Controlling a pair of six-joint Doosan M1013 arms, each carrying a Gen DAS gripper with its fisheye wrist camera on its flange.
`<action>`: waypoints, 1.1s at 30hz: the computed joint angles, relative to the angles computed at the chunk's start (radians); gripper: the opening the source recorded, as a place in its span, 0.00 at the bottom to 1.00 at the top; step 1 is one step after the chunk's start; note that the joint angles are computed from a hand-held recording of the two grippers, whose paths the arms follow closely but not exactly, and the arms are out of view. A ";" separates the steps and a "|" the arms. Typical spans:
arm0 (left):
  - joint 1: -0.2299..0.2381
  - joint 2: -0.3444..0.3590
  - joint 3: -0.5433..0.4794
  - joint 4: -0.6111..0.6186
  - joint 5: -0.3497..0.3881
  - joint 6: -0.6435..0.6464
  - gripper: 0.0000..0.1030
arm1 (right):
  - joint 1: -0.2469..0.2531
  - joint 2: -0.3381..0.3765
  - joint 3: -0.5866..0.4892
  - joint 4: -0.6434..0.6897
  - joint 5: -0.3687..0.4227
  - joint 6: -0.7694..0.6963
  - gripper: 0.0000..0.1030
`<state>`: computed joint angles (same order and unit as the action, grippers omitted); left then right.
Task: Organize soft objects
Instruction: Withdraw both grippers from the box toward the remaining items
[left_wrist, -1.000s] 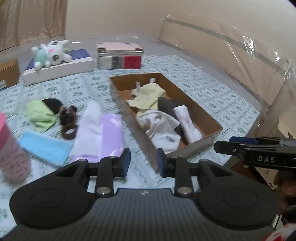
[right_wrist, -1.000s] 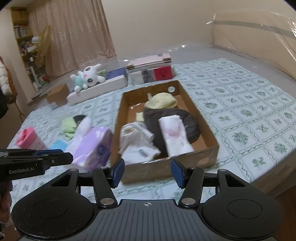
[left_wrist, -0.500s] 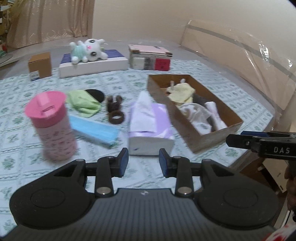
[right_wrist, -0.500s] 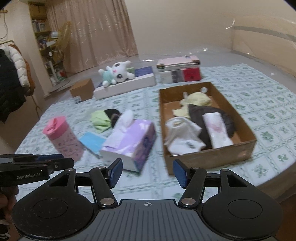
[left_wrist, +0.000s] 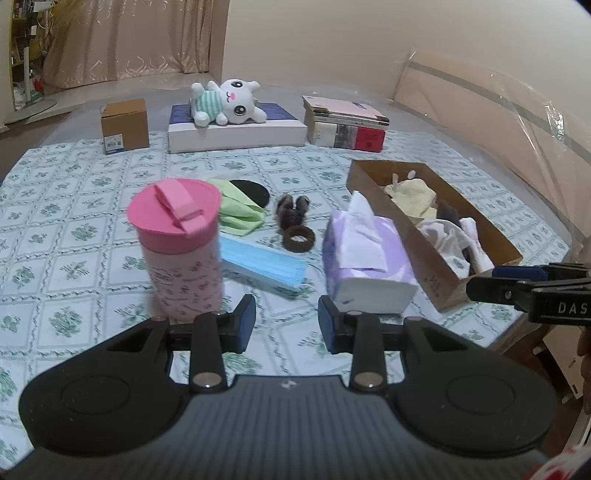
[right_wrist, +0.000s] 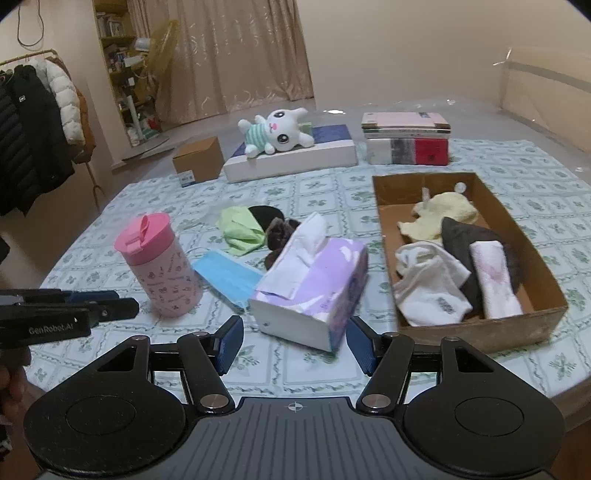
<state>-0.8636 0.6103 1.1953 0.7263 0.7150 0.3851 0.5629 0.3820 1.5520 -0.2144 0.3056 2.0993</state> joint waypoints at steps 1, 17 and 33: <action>0.004 -0.003 0.002 -0.003 -0.001 0.007 0.32 | 0.002 0.006 -0.008 0.017 0.003 -0.020 0.60; 0.107 0.006 -0.110 -0.150 0.029 0.410 0.44 | -0.022 0.083 -0.122 0.245 0.043 -0.328 0.60; 0.216 0.134 -0.392 -0.447 0.199 0.860 0.68 | -0.072 0.182 -0.308 0.391 0.185 -0.659 0.64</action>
<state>-0.6471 0.7441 0.8032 0.2795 0.9136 1.2449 0.4905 0.5638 1.2436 0.1769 0.4909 1.4407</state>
